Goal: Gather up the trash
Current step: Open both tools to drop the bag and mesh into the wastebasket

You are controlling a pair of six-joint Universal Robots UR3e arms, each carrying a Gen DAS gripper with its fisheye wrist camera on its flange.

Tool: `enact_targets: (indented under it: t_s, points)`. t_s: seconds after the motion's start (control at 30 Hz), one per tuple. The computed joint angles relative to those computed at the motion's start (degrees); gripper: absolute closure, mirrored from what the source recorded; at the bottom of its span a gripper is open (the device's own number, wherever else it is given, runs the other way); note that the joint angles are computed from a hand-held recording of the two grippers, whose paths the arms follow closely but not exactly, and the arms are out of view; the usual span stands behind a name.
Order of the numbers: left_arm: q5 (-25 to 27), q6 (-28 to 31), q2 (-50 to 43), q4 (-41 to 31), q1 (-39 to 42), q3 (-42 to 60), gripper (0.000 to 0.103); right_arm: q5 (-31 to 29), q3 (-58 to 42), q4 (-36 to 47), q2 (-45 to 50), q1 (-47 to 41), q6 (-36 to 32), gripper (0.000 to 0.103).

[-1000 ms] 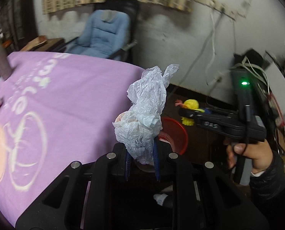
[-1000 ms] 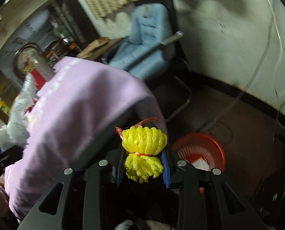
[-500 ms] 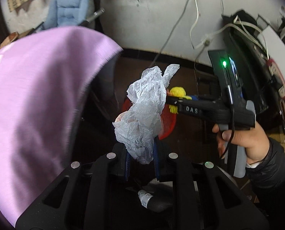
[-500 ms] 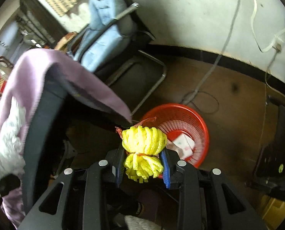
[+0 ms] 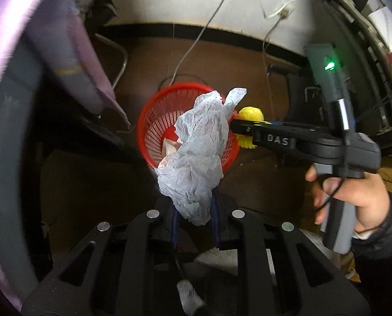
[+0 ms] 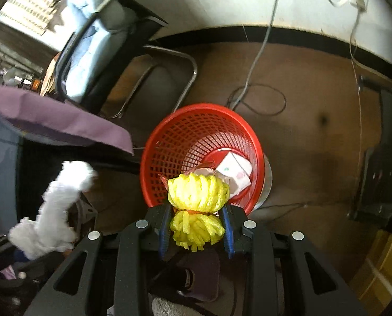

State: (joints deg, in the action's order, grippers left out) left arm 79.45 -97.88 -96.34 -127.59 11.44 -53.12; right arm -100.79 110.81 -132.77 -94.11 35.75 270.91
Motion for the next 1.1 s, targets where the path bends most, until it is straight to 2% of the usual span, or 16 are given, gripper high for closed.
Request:
enact_targets:
  t_s: [0.23,0.4,0.5,0.53,0.57,0.6,0.63,0.67,0.7,0.9,1.1]
  points:
    - [3.9,-10.8,-4.9,11.1,-9.0,-8.1,0.082,5.9,9.1,-12.7,2.2,-5.0,-0.2,0.071]
    - [6.1,-15.5,-7.0,15.5,-11.2,-11.4,0.082,9.4,9.3,-14.0,4.9,-7.9,-1.7,0.071]
    - [6.6,-17.5,-7.7,17.4,-13.1,-12.5,0.079,9.2,9.2,-13.3,4.9,-8.3,-0.8,0.067]
    - [6.7,-17.6,-8.1,17.3,-13.0,-12.3,0.077,8.9,9.4,-13.3,4.8,-8.3,0.1,0.064]
    - [6.7,-17.8,-8.7,16.5,-13.0,-11.5,0.071,8.9,9.6,-13.4,4.5,-8.4,0.6,0.062]
    - [6.7,-17.9,-9.1,15.3,-13.0,-10.5,0.054,8.9,9.8,-13.5,4.1,-8.4,1.4,0.051]
    - [6.9,-18.1,-9.2,15.3,-12.9,-10.6,0.044,8.7,9.3,-12.3,3.9,-8.3,1.9,0.044]
    - [6.8,-18.3,-8.8,16.1,-12.8,-10.8,0.029,8.4,8.7,-10.8,3.5,-8.2,2.0,0.042]
    - [6.3,-18.3,-8.4,17.2,-12.7,-11.3,0.025,7.7,7.6,-8.5,3.1,-7.7,2.0,0.042]
    - [5.0,-17.4,-9.0,14.7,-10.7,-7.8,0.023,5.7,5.9,-1.7,-1.1,-6.5,4.0,0.036]
    - [5.8,-16.0,-8.2,12.9,-9.1,-6.6,0.021,3.5,0.5,7.4,-2.9,-4.7,5.1,0.031]
